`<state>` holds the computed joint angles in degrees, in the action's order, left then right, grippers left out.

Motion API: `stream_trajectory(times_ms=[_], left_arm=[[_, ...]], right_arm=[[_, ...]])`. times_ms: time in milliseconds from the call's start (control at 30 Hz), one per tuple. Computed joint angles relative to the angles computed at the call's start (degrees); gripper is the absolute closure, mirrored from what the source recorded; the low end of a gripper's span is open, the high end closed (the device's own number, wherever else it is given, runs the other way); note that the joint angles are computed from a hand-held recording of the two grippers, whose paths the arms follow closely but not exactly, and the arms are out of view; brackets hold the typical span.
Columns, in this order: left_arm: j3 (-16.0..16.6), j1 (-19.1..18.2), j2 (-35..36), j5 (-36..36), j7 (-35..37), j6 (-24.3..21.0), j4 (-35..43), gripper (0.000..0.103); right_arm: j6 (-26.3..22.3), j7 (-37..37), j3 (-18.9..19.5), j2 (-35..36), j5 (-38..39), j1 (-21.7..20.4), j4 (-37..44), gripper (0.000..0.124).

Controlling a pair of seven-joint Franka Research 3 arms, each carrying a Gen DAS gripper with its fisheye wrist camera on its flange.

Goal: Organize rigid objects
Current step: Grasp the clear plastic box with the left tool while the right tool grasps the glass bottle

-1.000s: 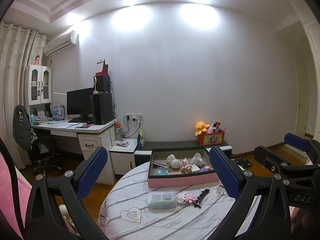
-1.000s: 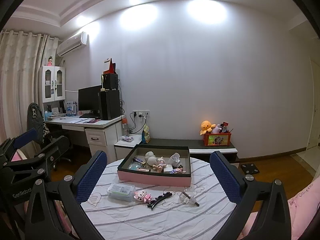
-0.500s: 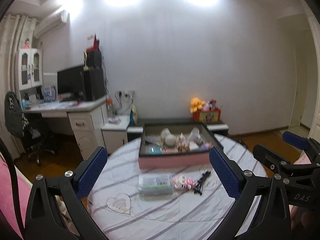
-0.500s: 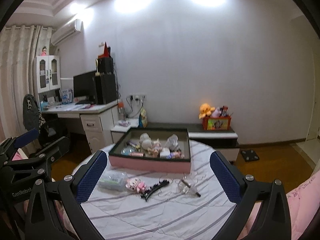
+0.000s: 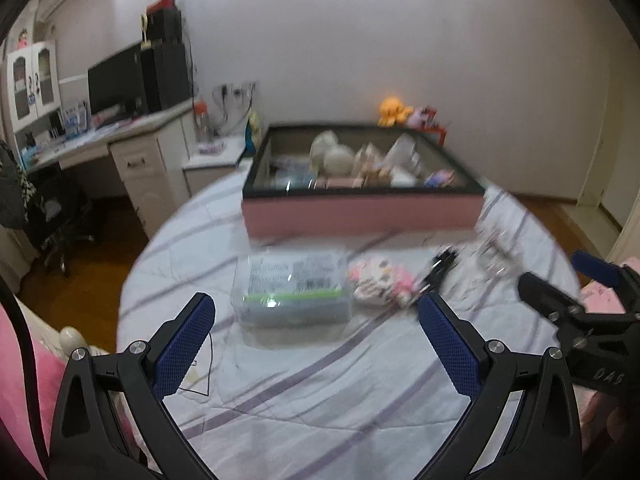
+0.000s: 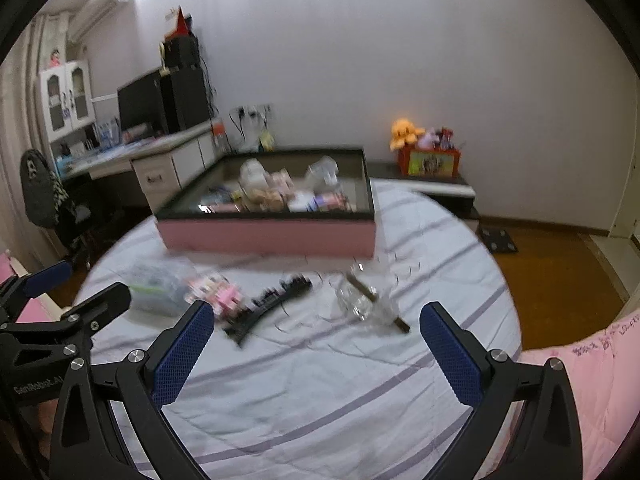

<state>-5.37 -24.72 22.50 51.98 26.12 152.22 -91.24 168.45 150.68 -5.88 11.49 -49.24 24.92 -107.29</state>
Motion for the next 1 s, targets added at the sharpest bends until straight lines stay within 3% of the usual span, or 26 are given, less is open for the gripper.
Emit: stream_trajectory(times_ms=[333,433,567,667,767,867,1000], left_arm=[[-3.41,4.3,11.38,-21.49,15.98,-7.44,12.65,0.0],[-2.37,3.27,13.12,-22.66,17.82,-8.15,15.49,0.0],[-1.2,1.89,16.52,-23.71,20.54,-12.36,21.32,0.001],[-0.26,1.37,16.61,-23.37,20.23,-11.82,21.54,0.01],[0.15,1.37,15.5,-23.13,19.4,-10.25,19.68,0.01],[0.89,0.87,13.93,-21.44,17.8,-8.56,17.41,0.01],[2.02,0.05,9.87,-17.66,13.66,-5.01,11.89,0.01]], right_arm=[[-4.74,-17.26,1.4,5.66,19.71,-2.6,3.91,0.021],[-7.45,-22.58,1.99,7.69,25.77,-3.59,6.46,0.021],[-10.47,-31.4,4.1,10.85,35.63,-5.96,10.56,0.021],[-11.63,-34.08,3.18,12.75,38.63,-5.55,13.37,0.021],[-12.66,-37.08,3.11,14.57,41.49,-5.82,16.13,0.021],[-14.73,-38.66,1.83,16.37,41.52,-4.56,19.01,0.034],[-14.04,-39.1,0.75,16.09,40.62,-3.43,18.72,0.073]])
